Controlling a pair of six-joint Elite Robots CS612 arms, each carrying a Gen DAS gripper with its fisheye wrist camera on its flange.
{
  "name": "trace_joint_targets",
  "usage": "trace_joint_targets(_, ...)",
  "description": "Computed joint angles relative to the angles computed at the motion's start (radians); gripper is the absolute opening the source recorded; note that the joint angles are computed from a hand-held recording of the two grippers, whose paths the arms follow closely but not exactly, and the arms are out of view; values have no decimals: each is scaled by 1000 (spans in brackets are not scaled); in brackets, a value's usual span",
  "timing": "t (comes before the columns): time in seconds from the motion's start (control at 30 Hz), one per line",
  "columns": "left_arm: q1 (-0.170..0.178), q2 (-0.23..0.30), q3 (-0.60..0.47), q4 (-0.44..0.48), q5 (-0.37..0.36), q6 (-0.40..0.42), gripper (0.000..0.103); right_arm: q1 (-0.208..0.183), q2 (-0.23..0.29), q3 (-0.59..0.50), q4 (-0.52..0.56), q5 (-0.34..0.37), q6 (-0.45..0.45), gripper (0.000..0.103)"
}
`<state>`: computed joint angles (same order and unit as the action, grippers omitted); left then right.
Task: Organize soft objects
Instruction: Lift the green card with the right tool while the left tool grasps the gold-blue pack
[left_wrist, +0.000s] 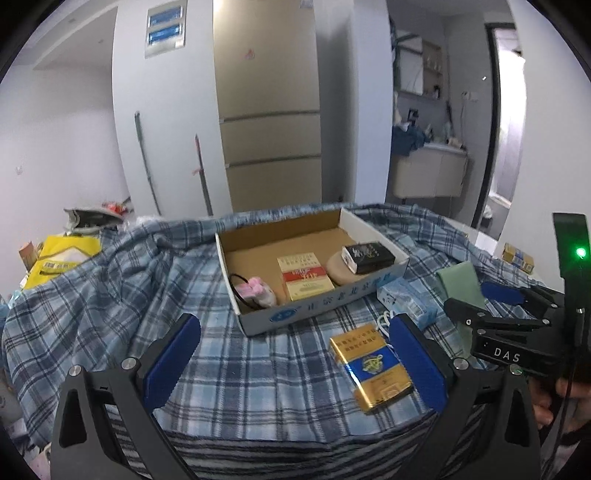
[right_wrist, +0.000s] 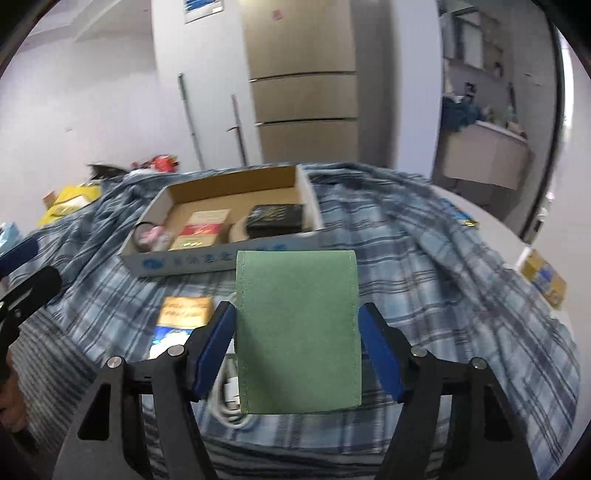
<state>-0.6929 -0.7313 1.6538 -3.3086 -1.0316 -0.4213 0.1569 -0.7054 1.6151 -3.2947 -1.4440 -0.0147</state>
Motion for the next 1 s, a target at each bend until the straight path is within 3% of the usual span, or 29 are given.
trace_joint_targets(0.07, 2, 2, -29, 90, -24, -47, 101, 1, 0, -1, 1, -37, 13, 68)
trace_joint_targets(0.2, 22, 22, -101, 268, -165, -124, 82, -8, 2, -8, 21, -48, 52, 68)
trace_joint_targets(0.27, 29, 37, -130, 325, -215, -150, 82, -12, 4, -11, 37, -35, 62, 68)
trace_joint_targets(0.37, 25, 52, -159, 385, -212, -153, 82, -17, 3, -6, 31, -15, 66, 68)
trace_joint_targets(0.7, 29, 81, -217, 510, -242, -158, 80, -18, -1, 7, 11, -25, 77, 68)
trace_joint_targets(0.87, 40, 81, -212, 495, -285, -163, 68, -18, -1, 4, 20, -25, 78, 68)
trace_joint_targets(1.0, 46, 69, -189, 487, -290, -157, 67, -19, 0, 3, 27, -22, 74, 68)
